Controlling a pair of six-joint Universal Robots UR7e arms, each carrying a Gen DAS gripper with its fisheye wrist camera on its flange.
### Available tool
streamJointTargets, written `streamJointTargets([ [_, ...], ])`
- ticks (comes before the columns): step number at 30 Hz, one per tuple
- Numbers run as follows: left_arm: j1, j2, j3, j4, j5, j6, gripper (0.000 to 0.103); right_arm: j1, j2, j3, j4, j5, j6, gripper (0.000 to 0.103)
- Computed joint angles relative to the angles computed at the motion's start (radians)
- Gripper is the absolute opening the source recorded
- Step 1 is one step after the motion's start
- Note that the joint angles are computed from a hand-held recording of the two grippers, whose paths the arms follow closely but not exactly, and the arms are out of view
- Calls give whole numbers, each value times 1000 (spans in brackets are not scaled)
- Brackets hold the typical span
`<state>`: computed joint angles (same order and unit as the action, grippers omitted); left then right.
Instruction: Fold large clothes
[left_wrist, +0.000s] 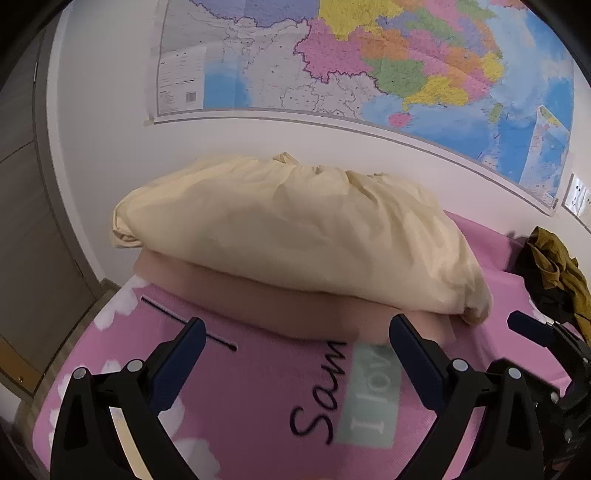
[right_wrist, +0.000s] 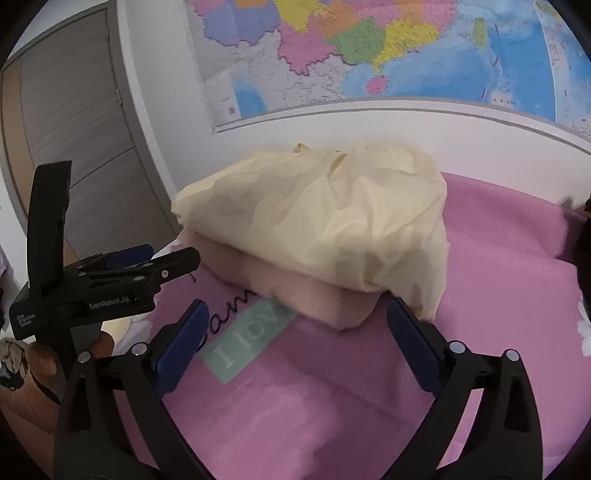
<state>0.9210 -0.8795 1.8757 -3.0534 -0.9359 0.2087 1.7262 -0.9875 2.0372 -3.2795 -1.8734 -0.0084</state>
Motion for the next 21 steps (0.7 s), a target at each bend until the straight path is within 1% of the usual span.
streamJointTargets([
  [2,-9,-14,21,-1,1,-7,96,6,-9,16,-10,7,7,97],
  [11,-47,-59,110,-36,32,-24,96,30,-36,63,-22,-12,29,97],
  [17,-62,-80,142,-55,48,-26,96,39,-47,85,-28,-8,38,97],
  [21,-71,-89,157,-67,60,-24,96,49,-50,95,-41,-19,40,97],
])
